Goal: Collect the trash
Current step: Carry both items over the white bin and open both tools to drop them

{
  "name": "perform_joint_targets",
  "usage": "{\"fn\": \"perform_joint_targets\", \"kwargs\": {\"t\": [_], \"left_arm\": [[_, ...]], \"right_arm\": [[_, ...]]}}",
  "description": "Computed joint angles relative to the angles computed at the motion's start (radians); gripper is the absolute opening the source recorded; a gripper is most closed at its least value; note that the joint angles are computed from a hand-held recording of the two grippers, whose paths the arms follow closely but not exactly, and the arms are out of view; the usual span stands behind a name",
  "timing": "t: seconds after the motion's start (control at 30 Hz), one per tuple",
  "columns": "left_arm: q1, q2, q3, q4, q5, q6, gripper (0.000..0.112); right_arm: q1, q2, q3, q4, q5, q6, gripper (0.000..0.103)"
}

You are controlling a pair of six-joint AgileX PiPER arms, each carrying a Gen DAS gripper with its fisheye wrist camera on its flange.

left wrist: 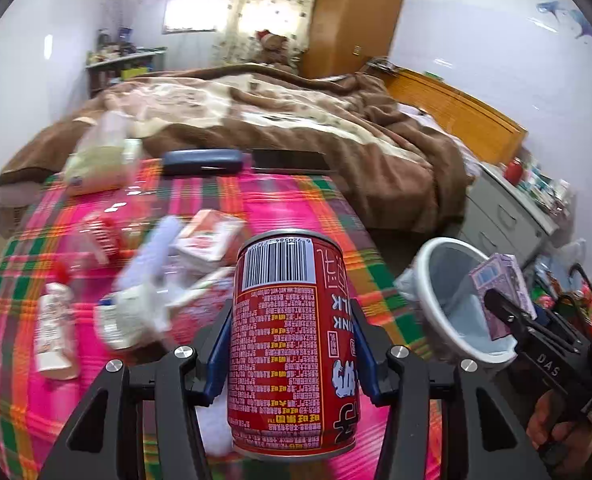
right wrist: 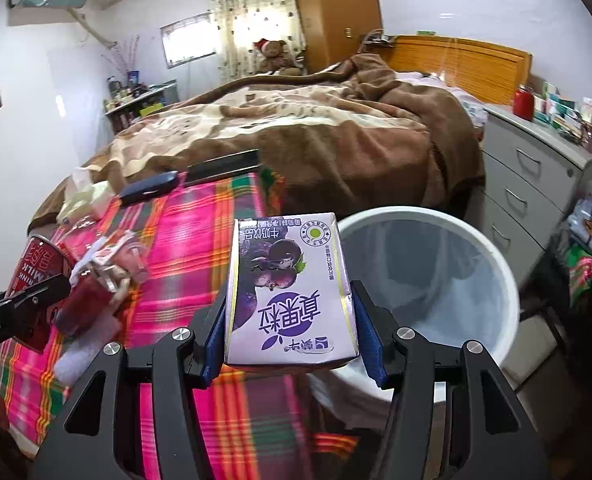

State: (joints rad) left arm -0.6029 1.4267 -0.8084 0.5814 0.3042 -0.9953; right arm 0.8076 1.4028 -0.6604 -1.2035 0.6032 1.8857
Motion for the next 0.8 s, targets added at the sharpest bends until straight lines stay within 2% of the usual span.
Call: {"fn": "perform_joint_targets", "kwargs": {"t": [0.2, 0.53, 0.73, 0.8], "left_arm": [[-0.096, 0.152, -0.162, -0.107, -0.006, 0.107, 0.052], [-0.181, 0.411, -0.467, -0.419, 0.023, 0.438, 0.052], [-0.212, 0.573, -0.666, -0.571, 0.089, 0.585, 0.052], [-0.221, 0.621, -0.731, -0.551, 0.126, 0.574, 0.052]], "right_arm": [[-0.116, -0.031, 0.058, 0.012, -0.043, -0.047, 0.057], [-0.305, -0.048, 0.112, 0.049, -0.116, -0.167, 0.057], [-0.4, -0.032, 0.128, 0.079, -0.204, -0.261, 0.057], [-0.426, -0.022, 0.129, 0.094, -0.226, -0.295, 0.057]]}}
